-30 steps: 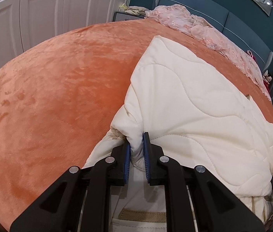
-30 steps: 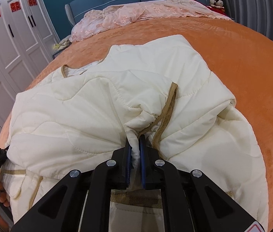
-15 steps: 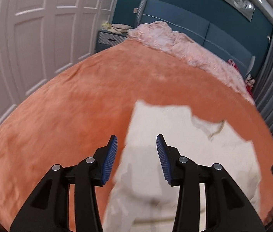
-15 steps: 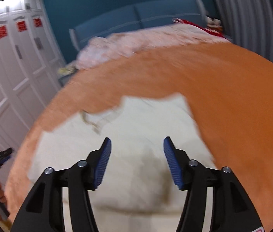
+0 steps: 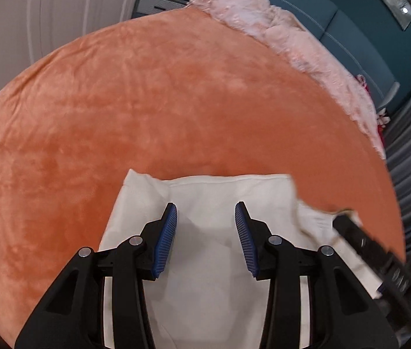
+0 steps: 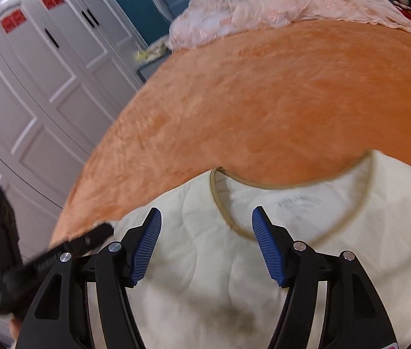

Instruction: Fold large clothes

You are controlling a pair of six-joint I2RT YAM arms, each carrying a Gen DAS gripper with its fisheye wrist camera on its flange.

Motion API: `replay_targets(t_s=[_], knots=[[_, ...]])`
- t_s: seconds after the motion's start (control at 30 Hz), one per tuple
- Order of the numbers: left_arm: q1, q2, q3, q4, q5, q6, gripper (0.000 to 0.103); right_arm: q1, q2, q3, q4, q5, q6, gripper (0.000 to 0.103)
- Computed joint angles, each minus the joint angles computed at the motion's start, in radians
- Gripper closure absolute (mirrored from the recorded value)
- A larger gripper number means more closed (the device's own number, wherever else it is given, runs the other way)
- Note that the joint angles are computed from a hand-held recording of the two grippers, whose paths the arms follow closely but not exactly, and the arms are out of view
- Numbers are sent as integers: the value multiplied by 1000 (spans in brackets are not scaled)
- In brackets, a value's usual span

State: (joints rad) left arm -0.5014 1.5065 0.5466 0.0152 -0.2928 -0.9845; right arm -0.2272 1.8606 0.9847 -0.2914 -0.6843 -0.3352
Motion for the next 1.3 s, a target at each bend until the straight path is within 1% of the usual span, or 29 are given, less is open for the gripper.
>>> replay_targets(t_s=[0.07, 0.1, 0.17, 0.2, 0.23, 0.27, 0.3, 0.33, 0.37, 0.4, 0.47, 0.5, 0.53, 0.63, 0.73, 0.8, 0.9, 1.0, 1.03, 1.07, 1.17, 1.2, 1.23, 1.27, 1.3], knots=[[4, 65, -37, 95, -10, 3, 63, 54, 67, 23, 42, 50, 31, 39], [0, 100, -67, 169, -19, 7, 63, 77, 90, 28, 56, 74, 44, 39], [-30, 130, -110, 262, -74, 9, 63, 107, 158, 59, 60, 111, 52, 39], [-50, 144, -125, 301, -106, 5, 63, 120, 172, 39, 100, 123, 57, 38], [-65, 151, -133, 321, -129, 1, 63, 125, 161, -1, 160, 129, 55, 40], [-81, 155, -148, 350, -153, -5, 63, 129, 149, -33, 201, 127, 47, 62], [-87, 152, -160, 367, -163, -7, 63, 126, 144, -47, 206, 98, 25, 84], [-92, 154, -180, 403, -175, -12, 63, 118, 134, -64, 217, 77, 21, 98], [-95, 150, -196, 424, -181, -19, 65, 96, 100, -120, 279, 40, 26, 99], [-99, 141, -221, 452, -186, -36, 71, 76, 79, -155, 322, 15, 36, 99], [-96, 141, -247, 494, -185, -51, 75, 34, 70, -186, 354, -25, 51, 100], [-95, 145, -255, 509, -185, -59, 78, 25, 82, -198, 380, -24, 70, 101], [-94, 151, -252, 509, -187, -56, 80, 29, 97, -193, 385, -13, 82, 101], [-113, 172, -211, 453, -220, -49, 80, 57, 118, -180, 384, 46, 100, 101], [-113, 192, -203, 458, -224, -44, 80, 104, 107, -200, 419, 138, 99, 101], [-118, 200, -201, 458, -231, -44, 80, 118, 102, -211, 440, 173, 93, 101], [-126, 217, -183, 436, -248, -41, 80, 136, 111, -219, 474, 205, 99, 102], [-129, 233, -153, 394, -260, -41, 80, 123, 121, -208, 473, 188, 105, 103], [-130, 231, -144, 372, -262, -42, 80, 111, 112, -210, 466, 175, 105, 101], [-129, 226, -139, 356, -260, -42, 80, 93, 87, -222, 468, 164, 116, 96], [-99, 172, -138, 304, -204, -34, 77, 2, -60, -295, 485, 164, 150, 83], [-88, 132, -129, 250, -178, -29, 74, -83, -112, -289, 436, 99, 126, 77], [-100, 68, -113, 156, -177, -25, 71, -165, -135, -253, 356, 32, 81, 61], [-142, 10, -96, 76, -215, -22, 62, -240, -144, -206, 275, -11, 29, 45], [-174, -21, -84, 36, -246, -19, 53, -333, -136, -135, 187, -48, -42, 39]])
